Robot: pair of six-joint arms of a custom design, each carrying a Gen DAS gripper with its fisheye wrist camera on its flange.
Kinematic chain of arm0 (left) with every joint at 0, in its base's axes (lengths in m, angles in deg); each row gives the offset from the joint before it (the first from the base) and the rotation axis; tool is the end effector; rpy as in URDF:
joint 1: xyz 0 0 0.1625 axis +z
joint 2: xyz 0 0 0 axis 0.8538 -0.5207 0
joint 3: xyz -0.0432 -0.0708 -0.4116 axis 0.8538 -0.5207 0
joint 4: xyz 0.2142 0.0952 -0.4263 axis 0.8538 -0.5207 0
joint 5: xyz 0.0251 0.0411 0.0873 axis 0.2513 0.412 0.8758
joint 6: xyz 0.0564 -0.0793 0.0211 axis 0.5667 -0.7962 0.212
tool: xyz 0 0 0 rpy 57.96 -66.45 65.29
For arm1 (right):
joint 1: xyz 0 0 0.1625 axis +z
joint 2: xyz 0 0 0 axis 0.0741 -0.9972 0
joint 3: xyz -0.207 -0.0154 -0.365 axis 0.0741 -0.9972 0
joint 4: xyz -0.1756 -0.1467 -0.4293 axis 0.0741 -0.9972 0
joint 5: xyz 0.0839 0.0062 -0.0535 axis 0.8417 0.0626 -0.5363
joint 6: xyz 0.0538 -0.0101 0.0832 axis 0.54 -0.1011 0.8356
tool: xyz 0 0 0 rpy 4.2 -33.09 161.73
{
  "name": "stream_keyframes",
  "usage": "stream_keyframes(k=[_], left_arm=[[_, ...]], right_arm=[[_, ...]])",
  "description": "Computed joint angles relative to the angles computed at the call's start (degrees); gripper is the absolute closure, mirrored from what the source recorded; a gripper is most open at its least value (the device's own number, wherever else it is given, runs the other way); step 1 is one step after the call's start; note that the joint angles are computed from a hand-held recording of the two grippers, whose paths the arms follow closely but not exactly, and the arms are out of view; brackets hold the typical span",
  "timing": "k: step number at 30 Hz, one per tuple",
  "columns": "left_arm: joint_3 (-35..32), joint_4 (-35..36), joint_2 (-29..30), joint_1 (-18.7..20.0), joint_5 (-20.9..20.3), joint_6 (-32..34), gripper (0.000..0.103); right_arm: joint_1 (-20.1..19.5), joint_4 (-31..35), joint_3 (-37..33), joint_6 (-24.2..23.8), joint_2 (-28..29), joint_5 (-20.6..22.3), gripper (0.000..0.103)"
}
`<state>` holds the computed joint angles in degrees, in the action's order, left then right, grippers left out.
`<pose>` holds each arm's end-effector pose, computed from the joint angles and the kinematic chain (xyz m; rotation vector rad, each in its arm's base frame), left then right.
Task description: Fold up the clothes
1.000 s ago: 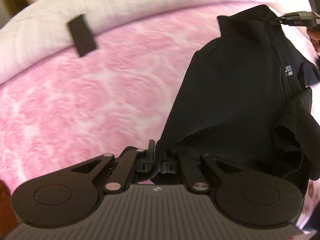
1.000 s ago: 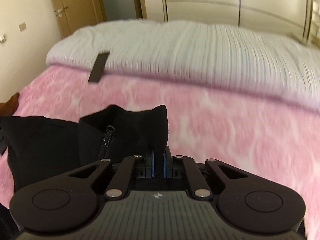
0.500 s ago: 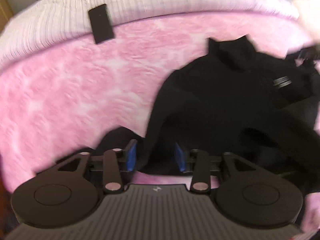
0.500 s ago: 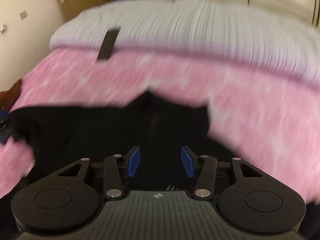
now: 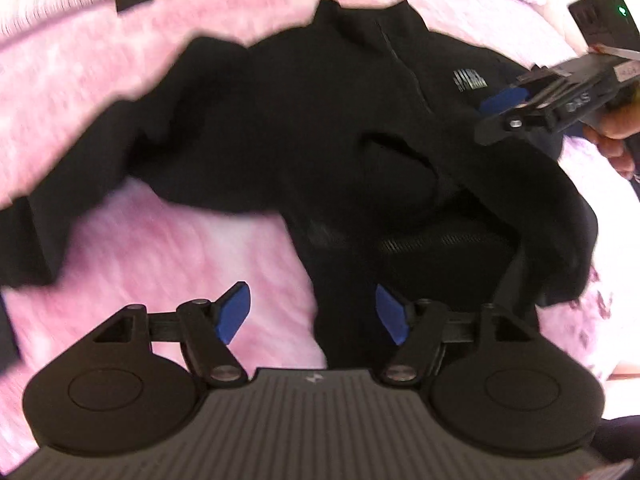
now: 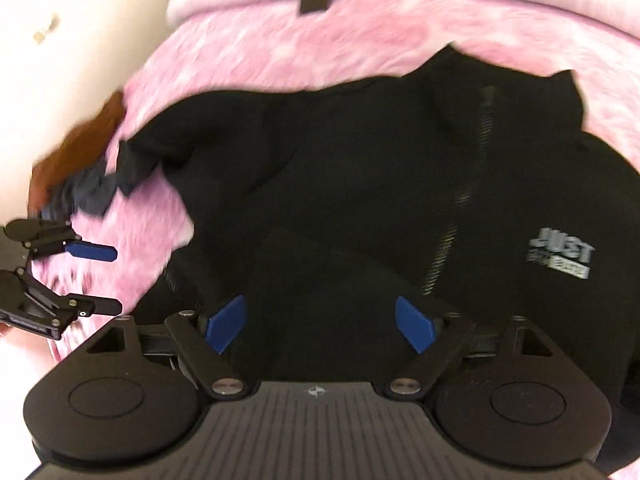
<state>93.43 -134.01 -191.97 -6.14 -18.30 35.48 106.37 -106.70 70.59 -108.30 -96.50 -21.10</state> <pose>-0.0643 -0.4195 0.3369 -0.1535 2.4002 -0.5578 0.3734 -0.6772 -0.0143 1.4526 -2.5391 -0.4281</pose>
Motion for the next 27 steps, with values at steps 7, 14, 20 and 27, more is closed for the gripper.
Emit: stream_keyframes(k=[7,14,20,27], left_arm=[[2.61,-1.65,1.98,0.39,-2.96,1.57,0.040],[4.91,-2.13,0.78,-3.58,-3.89,4.72,0.102],[5.38,2.18,-1.93,-12.42,-5.08,10.44,0.103],[5.65,5.80,-1.55,-17.62,-9.98,13.56,0.103]], right_arm=[[0.84,-1.35,2.67,-0.36,-0.42,-7.02,0.078],[0.94,-3.17,7.58,1.85,-8.40,-8.77,0.096],[0.50,-2.74,16.71,7.05,-21.70,-16.32,0.100],[-2.29,0.19,28.40,20.93,-36.09,-26.62,0.103]])
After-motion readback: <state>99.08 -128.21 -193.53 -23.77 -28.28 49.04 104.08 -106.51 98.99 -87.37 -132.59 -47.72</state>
